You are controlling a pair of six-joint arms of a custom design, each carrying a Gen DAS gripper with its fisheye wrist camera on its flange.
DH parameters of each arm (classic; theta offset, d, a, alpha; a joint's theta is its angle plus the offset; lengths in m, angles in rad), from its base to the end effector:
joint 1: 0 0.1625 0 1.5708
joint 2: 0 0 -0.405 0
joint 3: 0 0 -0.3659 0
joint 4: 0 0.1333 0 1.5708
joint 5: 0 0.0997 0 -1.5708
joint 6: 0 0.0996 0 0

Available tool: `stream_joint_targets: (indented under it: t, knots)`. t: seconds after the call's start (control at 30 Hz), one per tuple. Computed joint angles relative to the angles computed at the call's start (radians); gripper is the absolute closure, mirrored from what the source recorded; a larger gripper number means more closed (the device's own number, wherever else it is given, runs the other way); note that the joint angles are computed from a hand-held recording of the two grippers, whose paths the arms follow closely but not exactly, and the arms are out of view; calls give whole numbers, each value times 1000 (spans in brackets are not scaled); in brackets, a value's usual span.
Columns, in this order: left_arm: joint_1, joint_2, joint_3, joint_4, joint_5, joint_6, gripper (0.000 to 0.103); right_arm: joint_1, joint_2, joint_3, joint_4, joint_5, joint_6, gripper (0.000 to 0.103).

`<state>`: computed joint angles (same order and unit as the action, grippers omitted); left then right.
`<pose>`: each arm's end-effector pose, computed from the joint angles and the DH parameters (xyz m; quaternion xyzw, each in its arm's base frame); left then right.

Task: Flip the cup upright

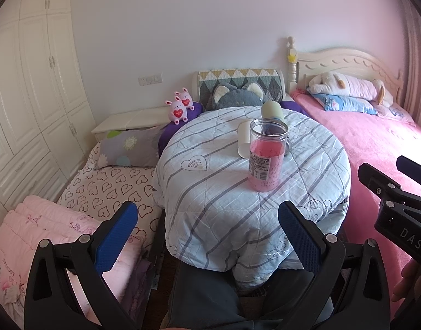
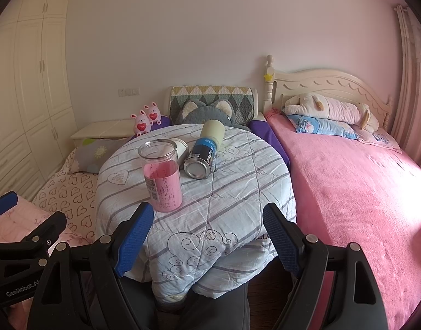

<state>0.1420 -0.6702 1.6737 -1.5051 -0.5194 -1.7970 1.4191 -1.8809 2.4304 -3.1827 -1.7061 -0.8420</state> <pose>-0.4823 -0.2909 -0.0057 0.1151 0.7785 -0.4500 0.4221 0.0697 -0.3376 0.3961 0.2588 -0.8211 0.4165 0.2921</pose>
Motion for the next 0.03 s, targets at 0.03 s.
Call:
stream_joint_targets:
  t: [0.03]
  knots:
    - [-1, -1, 1, -2, -5, 2, 0, -1, -1, 0, 0, 1, 0, 20]
